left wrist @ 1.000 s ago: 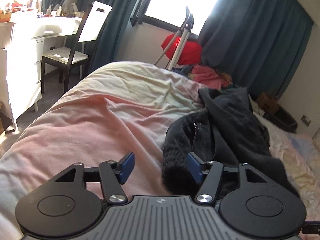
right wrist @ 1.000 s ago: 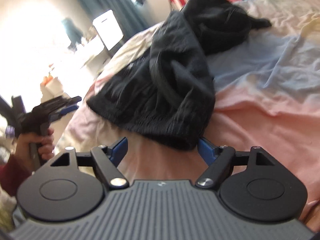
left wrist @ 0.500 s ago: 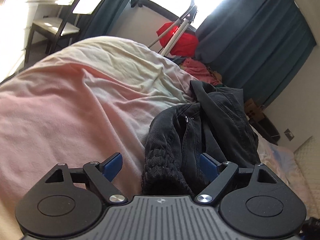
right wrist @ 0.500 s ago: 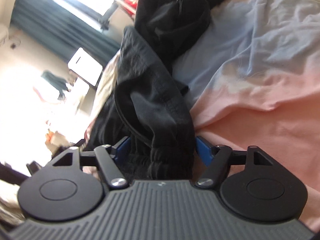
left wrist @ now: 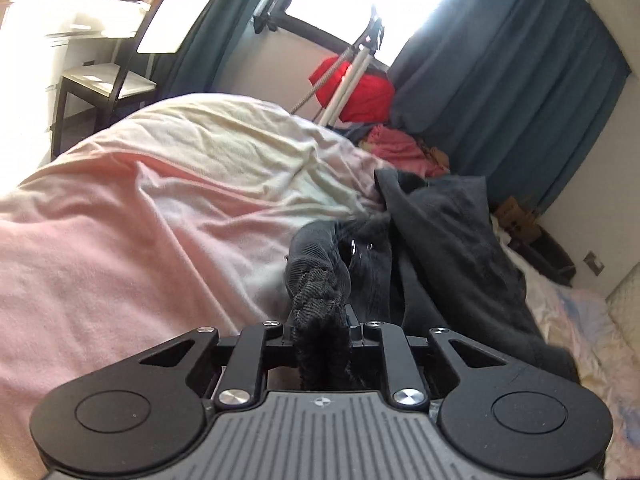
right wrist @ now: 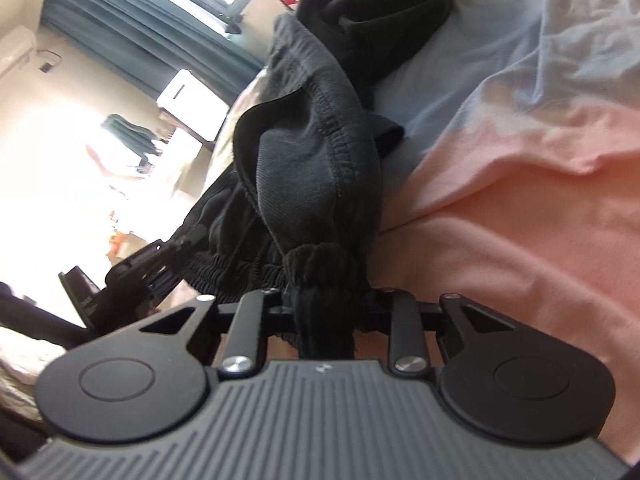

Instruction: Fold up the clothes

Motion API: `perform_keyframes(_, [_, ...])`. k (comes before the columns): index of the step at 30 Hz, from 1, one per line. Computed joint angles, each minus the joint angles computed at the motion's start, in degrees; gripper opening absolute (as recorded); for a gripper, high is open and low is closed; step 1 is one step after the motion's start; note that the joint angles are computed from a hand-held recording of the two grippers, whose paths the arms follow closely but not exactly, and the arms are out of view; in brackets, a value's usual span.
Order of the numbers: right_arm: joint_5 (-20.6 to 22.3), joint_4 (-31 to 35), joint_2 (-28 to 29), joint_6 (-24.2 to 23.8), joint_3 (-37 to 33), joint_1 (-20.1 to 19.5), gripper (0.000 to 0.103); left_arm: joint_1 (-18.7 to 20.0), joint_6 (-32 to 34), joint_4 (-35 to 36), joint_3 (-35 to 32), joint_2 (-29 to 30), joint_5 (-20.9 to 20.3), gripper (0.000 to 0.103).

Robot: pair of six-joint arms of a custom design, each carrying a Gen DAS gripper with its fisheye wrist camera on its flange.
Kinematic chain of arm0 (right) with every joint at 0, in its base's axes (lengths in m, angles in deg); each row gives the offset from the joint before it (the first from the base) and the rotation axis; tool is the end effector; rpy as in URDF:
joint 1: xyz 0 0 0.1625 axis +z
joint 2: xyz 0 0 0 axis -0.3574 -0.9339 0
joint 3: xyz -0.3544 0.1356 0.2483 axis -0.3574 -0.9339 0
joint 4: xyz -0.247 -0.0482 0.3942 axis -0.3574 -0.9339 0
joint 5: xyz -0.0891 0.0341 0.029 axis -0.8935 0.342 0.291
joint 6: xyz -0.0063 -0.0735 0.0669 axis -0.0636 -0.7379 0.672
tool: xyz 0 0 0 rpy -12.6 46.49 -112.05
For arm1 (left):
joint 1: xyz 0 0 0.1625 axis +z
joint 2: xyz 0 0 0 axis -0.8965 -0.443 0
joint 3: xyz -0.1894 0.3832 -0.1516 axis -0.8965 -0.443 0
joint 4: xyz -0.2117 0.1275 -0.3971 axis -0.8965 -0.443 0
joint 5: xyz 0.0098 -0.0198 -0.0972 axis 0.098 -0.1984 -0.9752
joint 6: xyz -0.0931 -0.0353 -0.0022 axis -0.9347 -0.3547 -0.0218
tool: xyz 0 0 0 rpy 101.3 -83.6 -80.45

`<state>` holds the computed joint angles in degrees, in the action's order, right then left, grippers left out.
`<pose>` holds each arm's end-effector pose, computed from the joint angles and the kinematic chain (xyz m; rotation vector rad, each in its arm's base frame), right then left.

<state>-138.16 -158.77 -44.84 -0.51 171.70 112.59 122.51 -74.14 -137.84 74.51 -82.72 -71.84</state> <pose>0.1392 -0.4180 0.2085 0.2686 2.8159 -1.2856 -0.1635 -0.6051 0.2060 0.4394 2.6997 -1.2025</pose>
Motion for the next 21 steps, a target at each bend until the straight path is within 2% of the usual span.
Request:
perform_keyframes(2, [3.21, -0.11, 0.34, 2.38, -0.12, 0.11, 0.027, -1.01, -1.03, 0.64, -2.25, -0.49, 0.46, 0.017])
perform_keyframes(5, [7.61, -1.62, 4.77, 4.64, -3.34, 2.0, 0.027, -2.28, 3.37, 3.24, -8.37, 0.37, 3.42, 0.017])
perform_keyframes(8, [12.23, -3.31, 11.4, 5.24, -9.18, 4.49, 0.026, -2.81, 9.21, 6.4, -17.76, 3.54, 9.9, 0.016])
perform_keyframes(10, [14.23, -2.18, 16.93, 5.01, -15.48, 6.23, 0.026, -2.31, 14.13, 8.37, -25.26, 6.74, 13.39, 0.016])
perform_keyframes(13, [17.45, 0.16, 25.25, 6.08, -25.48, 7.78, 0.026, -0.65, 21.66, 11.54, -37.03, 12.84, 17.68, 0.016])
perform_keyframes(16, [20.37, 2.87, 33.31, 7.66, -35.04, 8.01, 0.026, 2.21, 27.54, 16.7, -49.08, 20.01, 20.22, 0.017])
perform_keyframes(18, [20.35, 5.59, 37.5, 6.83, -40.36, 7.96, 0.026, 4.68, 28.45, 21.86, -56.58, 24.72, 20.84, 0.017])
perform_keyframes(21, [18.12, 9.5, 41.61, 4.88, -45.33, 7.83, 0.026, 8.32, 28.24, 28.87, -64.26, 29.93, 20.56, 0.019])
